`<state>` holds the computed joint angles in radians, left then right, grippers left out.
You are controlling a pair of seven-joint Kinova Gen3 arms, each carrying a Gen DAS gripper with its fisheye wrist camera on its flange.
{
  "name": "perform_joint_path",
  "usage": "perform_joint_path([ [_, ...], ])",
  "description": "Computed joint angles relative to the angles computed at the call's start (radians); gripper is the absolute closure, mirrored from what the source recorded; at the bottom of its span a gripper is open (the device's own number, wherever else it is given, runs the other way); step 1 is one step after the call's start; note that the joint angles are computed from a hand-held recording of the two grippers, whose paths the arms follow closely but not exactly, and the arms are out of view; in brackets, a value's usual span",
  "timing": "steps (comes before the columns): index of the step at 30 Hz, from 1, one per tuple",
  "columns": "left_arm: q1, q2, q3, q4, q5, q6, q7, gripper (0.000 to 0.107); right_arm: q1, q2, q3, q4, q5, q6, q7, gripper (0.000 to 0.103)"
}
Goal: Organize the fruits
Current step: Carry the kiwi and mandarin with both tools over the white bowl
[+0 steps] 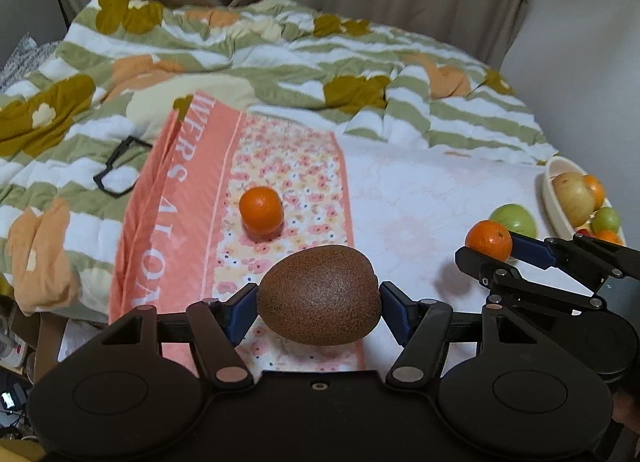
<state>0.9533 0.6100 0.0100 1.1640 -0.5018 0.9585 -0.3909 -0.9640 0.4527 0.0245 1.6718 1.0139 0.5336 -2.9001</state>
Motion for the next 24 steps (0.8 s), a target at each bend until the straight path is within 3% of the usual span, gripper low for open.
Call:
perform_joint_path([
  [8, 0.09, -0.071, -0.018, 0.064, -0.13, -0.025, 0.079, 0.038, -0.081, -0.112, -0.037, 0.07, 0.101, 0.163, -0.196, 0.052],
  [15, 0.134, -0.118, 0.005, 0.089, -0.241, -0.061, 0.123, 0.038, -0.049, -0.232, -0.141, 0.114, 0.047, 0.277, -0.258, 0.052],
  [20, 0.163, -0.097, 0.018, 0.028, -0.274, -0.054, 0.114, 0.038, -0.012, -0.326, -0.206, 0.172, 0.047, 0.347, -0.286, 0.052],
  [24, 0.206, -0.024, 0.007, -0.104, -0.278, 0.007, 0.097, 0.038, 0.061, -0.417, -0.238, 0.25, 0.039, 0.318, -0.263, 0.052],
])
